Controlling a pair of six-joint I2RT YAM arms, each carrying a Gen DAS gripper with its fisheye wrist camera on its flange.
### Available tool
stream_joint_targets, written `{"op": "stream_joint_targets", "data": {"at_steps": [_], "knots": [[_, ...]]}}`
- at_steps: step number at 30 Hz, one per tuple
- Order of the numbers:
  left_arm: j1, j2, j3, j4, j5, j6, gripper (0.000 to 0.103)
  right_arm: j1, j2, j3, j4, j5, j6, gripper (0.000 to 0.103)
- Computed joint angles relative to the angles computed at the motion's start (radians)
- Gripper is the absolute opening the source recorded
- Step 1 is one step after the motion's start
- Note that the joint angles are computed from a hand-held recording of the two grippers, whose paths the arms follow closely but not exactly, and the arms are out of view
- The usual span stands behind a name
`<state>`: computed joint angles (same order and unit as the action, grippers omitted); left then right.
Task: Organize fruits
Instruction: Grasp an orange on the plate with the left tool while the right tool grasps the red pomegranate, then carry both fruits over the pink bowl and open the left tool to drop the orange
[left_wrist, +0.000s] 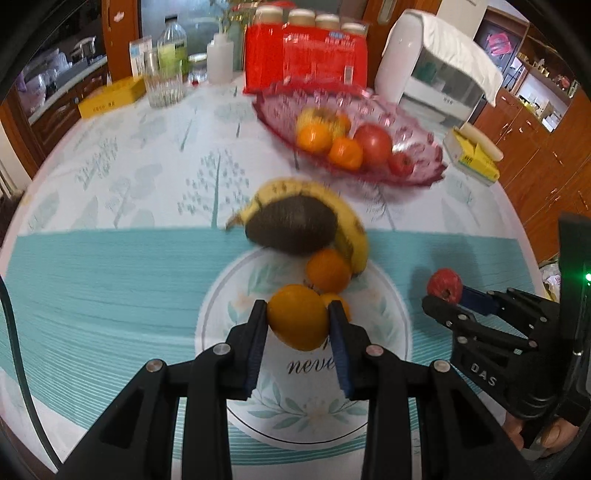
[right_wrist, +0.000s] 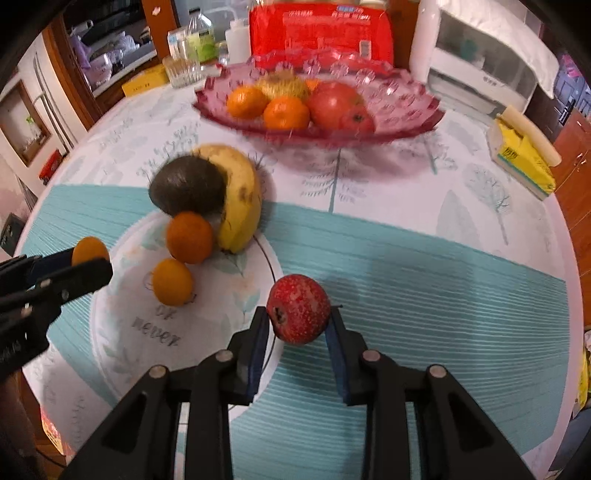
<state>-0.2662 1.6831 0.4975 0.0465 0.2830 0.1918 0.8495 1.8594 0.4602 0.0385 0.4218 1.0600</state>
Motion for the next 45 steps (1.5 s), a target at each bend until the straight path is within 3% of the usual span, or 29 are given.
{"op": "stream_joint_targets", "data": {"at_steps": [6,11,15,20,25,31,39,45], "knots": [[0.006,-0.174,0.132,-0.263,0.039,0.041,0.031,-0.01,-0.293,0.018,-0.286,0.06,-0.015,0.031],[-0.006,-0.257,0.282,-0.421,0.057,0.083,0.031,-0.066,-0.549,0.111,-0.581,0.141,-0.104,0.031],[-0.034,-0.247,0.451,-0.525,0.02,0.108,0.031,-0.151,-0.695,0.207,-0.748,0.197,-0.226,0.031],[-0.062,-0.151,0.67,-0.623,-0.028,0.121,0.031,-0.305,-0.744,0.362,-0.852,0.22,-0.418,0.031],[-0.103,-0.01,0.896,-0.685,-0.093,0.125,0.031,-0.448,-0.706,0.479,-0.824,0.146,-0.561,0.031],[-0.15,0.218,1.153,-0.758,-0.133,0.102,0.032,-0.585,-0.523,0.549,-0.705,0.037,-0.652,0.031],[-0.199,0.536,1.347,-0.749,-0.175,0.062,0.032,-0.699,-0.223,0.527,-0.441,-0.13,-0.639,0.032],[-0.228,0.81,1.554,-0.776,-0.185,0.069,0.032,-0.74,0.049,0.58,-0.311,-0.191,-0.6,0.032]]}}
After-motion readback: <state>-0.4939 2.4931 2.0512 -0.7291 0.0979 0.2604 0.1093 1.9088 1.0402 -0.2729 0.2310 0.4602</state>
